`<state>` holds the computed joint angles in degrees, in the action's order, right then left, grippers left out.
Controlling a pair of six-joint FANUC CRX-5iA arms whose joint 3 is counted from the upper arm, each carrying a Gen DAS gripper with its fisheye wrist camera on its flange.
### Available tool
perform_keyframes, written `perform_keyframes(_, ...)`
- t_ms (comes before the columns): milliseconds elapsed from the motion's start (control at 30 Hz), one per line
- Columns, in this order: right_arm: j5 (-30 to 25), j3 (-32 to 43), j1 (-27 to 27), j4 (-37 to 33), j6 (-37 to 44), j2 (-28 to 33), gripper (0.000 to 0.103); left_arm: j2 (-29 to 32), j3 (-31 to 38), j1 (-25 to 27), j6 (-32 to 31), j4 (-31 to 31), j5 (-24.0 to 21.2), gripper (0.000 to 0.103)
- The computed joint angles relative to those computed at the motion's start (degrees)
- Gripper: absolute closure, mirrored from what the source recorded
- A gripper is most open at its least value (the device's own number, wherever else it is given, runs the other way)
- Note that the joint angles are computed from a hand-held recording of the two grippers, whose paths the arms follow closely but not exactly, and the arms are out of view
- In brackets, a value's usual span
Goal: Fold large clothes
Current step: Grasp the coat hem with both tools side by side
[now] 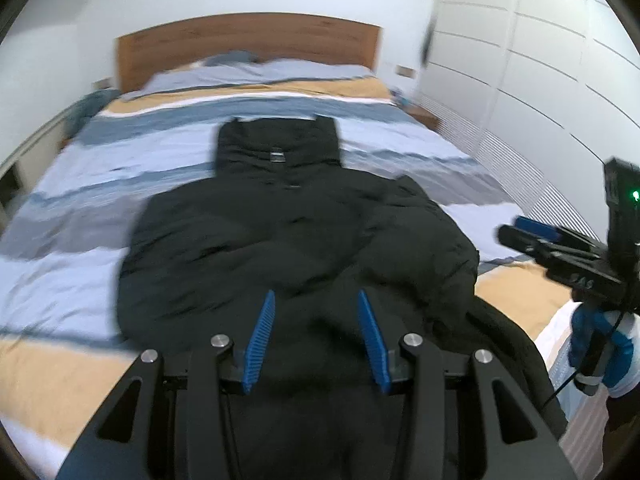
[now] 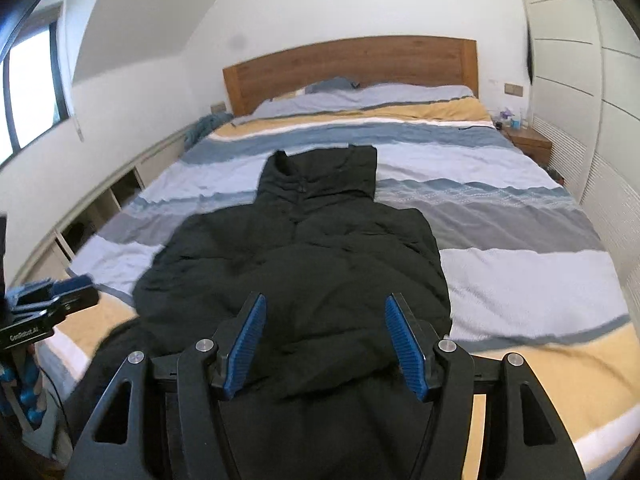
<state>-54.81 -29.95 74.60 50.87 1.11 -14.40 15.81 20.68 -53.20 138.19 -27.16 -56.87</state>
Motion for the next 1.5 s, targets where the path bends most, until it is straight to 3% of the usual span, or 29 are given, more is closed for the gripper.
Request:
perform_keyframes(133, 9.1, -2.1, -7.4, 3.5, 1.2, 3.6, 0.042, 6.7, 2.0, 3.4, -4.6, 3.1, 7.4, 0.061)
perform_keyframes(233, 15.0, -2.8, -11.7, 3.9, 2.3, 6.4, 0.042, 10.7, 3.8, 5.1, -7.2, 5.8, 8.1, 0.061)
perform_keyframes(433, 19.1, -1.1, -15.1, -7.2, 9.4, 10.5, 0.039, 14.4, 3.6, 8.5, -12.7, 14.0, 8.8, 0.057)
perform_keyframes(567, 15.3, 2.6, -14.9, -14.5, 14.8, 12.0, 0.038, 15.4, 5.3, 9.3, -16.1, 16.8, 5.8, 0.056)
perform_keyframes(800, 1.1, 13.0, -14.5, -24.5, 22.7, 14.2, 0.038, 13.7, 8.4, 10.9, -19.5, 19.4, -2.1, 0.057)
perform_keyframes(1000, -6.5, 20.3, -13.6, -25.7, 23.6, 14.6, 0.038, 10.9, 10.9, 12.1, -20.4, 17.1, -8.2, 0.057)
perform_keyframes(1167, -10.5, 27.7, -13.8, -25.7, 26.0, 17.0, 0.037, 8.2, 11.9, 13.4, -20.5, 15.3, -10.6, 0.057)
perform_keyframes(1333, -12.3, 34.3, -14.5, -24.8, 28.3, 20.1, 0.037, 6.1, 13.3, 15.1, -21.4, 13.7, -12.0, 0.056)
perform_keyframes(1500, -13.0, 40.8, -15.4, -24.5, 31.8, 23.5, 0.028, 6.0, 15.5, 16.8, -22.7, 13.2, -13.1, 0.056)
